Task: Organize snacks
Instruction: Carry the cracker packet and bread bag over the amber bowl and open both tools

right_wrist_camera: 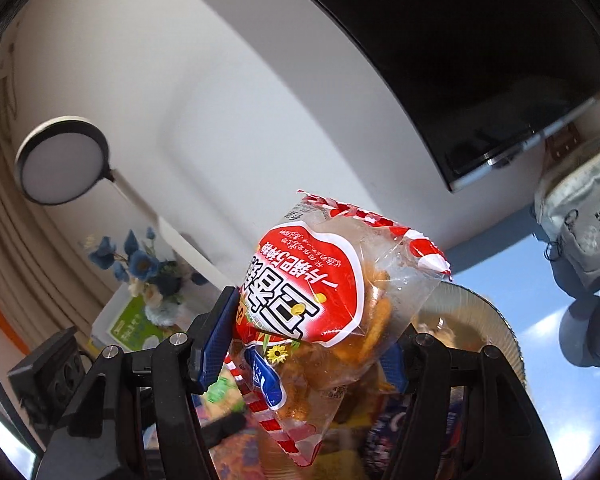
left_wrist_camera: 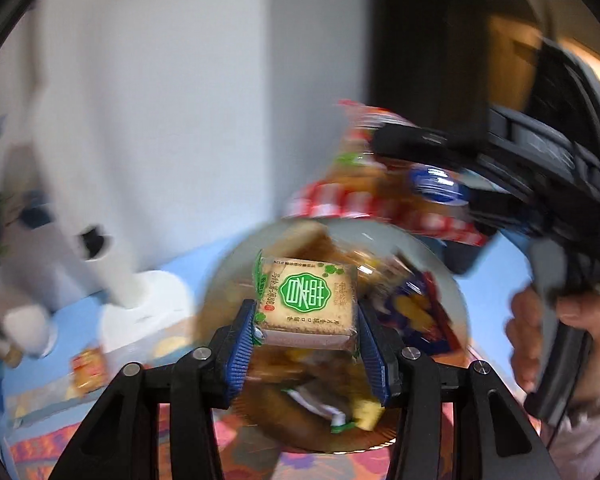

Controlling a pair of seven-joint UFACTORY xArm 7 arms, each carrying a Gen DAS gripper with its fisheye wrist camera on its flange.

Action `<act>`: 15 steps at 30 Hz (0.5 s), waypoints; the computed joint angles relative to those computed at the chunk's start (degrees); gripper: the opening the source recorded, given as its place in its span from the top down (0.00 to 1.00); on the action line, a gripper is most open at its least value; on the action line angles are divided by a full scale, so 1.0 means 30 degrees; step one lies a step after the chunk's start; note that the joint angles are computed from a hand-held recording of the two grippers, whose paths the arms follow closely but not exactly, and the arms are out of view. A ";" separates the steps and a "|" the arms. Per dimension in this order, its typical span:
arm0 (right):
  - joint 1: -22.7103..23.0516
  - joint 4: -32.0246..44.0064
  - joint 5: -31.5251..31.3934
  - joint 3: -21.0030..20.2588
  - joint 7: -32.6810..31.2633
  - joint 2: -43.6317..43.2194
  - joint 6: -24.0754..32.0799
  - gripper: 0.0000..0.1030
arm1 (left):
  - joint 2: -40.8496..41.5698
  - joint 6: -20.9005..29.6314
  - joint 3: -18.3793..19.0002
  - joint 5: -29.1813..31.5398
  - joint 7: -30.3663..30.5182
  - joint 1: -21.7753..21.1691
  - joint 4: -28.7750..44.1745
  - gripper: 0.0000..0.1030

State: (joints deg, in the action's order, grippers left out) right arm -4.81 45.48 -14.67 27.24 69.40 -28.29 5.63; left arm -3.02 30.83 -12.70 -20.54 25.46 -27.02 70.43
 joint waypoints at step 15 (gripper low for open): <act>0.0254 0.0927 -0.1148 -0.0057 0.3098 -0.0636 0.5235 0.00 | 0.0719 -0.0149 0.0910 0.1717 -0.2051 0.1638 0.0234 0.06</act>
State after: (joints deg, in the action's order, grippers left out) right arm -4.04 48.26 -18.12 27.07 78.70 -30.20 21.33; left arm -0.86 30.38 -9.97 -15.39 19.31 -22.10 71.13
